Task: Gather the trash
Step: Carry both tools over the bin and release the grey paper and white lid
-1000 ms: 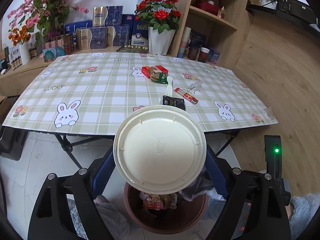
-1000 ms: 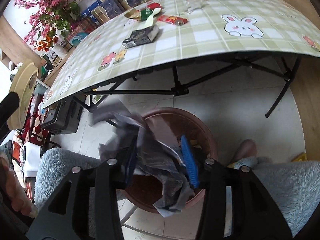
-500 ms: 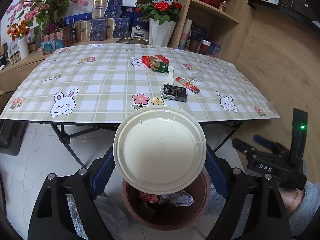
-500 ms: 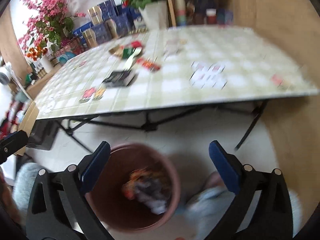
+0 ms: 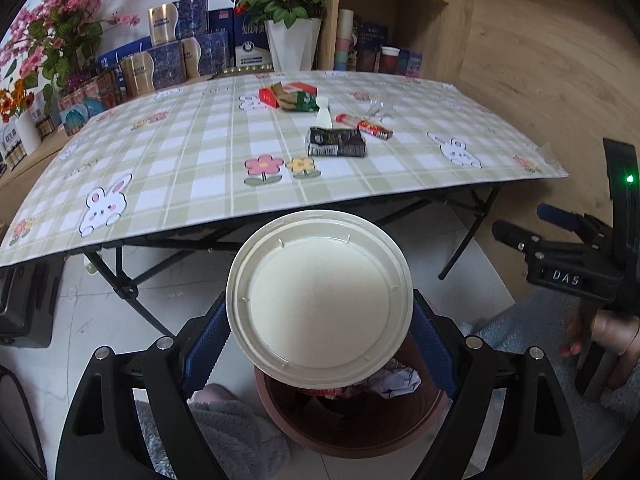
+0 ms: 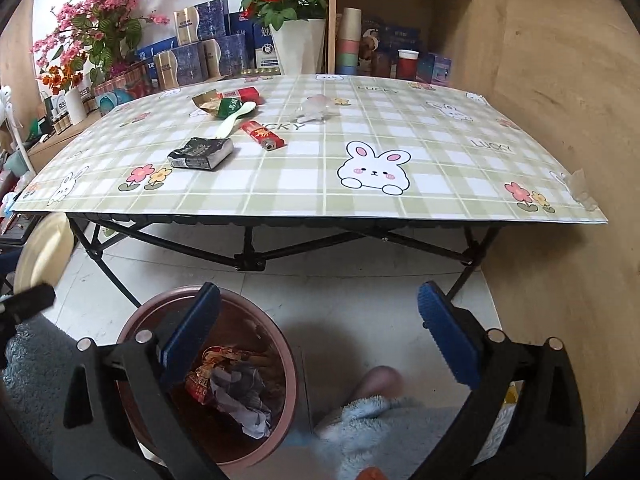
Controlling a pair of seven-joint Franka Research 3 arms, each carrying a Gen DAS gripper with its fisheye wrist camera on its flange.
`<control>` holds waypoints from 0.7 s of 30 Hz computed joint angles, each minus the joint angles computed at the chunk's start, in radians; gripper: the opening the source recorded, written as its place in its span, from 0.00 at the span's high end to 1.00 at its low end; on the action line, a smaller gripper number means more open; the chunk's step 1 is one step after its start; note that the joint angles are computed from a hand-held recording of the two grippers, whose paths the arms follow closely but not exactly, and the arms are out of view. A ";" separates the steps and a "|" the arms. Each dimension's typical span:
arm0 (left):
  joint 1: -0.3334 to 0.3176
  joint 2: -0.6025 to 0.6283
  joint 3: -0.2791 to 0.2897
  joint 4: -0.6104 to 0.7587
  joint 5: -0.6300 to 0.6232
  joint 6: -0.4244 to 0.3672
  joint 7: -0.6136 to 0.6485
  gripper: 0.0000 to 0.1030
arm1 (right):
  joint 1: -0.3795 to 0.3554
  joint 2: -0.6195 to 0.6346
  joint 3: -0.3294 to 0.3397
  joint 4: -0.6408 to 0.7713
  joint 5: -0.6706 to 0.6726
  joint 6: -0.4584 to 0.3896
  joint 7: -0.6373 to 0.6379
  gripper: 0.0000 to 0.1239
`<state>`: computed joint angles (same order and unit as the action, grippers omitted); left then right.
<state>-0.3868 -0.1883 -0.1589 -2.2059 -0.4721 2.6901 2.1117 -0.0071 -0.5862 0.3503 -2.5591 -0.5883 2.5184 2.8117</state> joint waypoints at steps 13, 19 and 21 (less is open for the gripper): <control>0.030 0.036 -0.017 0.032 0.024 -0.063 -0.038 0.17 | 0.017 0.017 -0.006 0.011 0.000 -0.013 -0.004 0.21; 0.035 0.037 -0.022 0.034 0.031 -0.070 -0.045 0.12 | 0.020 0.019 -0.008 0.011 -0.002 -0.012 -0.001 0.21; 0.038 0.038 -0.023 0.034 0.034 -0.069 -0.056 0.12 | 0.020 0.019 -0.010 0.010 -0.002 -0.009 -0.002 0.21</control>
<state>-0.3490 -0.1500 -0.1816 -2.1715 -0.4383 2.6212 2.0560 0.0129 -0.5669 0.3405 -2.5492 -0.5904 2.5090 2.8100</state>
